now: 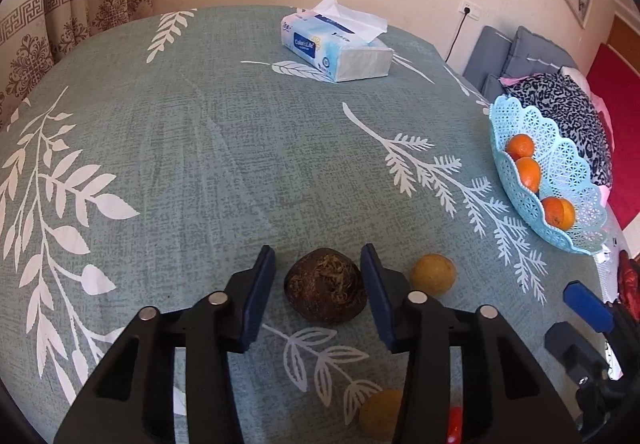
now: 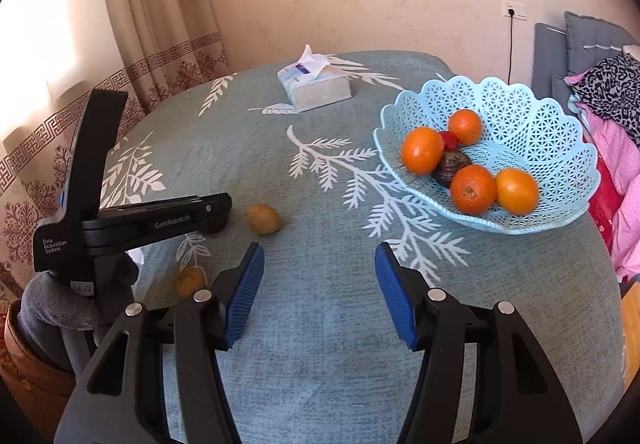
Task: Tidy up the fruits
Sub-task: 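Move left tool to dark brown fruit while right tool approaches small brown fruit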
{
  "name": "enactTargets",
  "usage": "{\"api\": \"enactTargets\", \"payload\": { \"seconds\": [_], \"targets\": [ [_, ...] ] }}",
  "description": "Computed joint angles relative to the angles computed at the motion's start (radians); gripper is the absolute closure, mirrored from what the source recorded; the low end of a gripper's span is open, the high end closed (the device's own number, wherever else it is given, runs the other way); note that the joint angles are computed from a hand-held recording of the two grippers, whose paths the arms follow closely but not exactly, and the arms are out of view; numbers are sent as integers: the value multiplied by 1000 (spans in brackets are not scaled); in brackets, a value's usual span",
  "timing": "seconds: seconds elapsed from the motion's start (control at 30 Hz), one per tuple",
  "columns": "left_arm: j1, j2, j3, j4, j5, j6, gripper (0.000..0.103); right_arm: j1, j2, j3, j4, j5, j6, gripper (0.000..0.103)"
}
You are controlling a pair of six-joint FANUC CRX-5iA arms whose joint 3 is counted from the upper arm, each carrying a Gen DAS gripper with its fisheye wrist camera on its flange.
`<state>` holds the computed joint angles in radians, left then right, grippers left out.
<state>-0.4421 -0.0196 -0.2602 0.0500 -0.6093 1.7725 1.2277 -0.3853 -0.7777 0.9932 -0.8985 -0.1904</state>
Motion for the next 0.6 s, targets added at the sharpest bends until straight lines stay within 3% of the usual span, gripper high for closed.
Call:
{"api": "enactTargets", "payload": {
  "seconds": [0.2,0.33,0.43,0.6],
  "targets": [
    [25,-29,-57,103,41,-80,65,9,32,27,-33,45,61,43],
    [36,-54,-80,122,59,-85,66,6,52,46,-65,86,105,43],
    [44,-80,-98,130,78,-83,73,0,76,72,-97,115,158,43],
    [60,-113,-127,169,106,-107,73,-6,129,130,-162,157,277,43]
  ]
}}
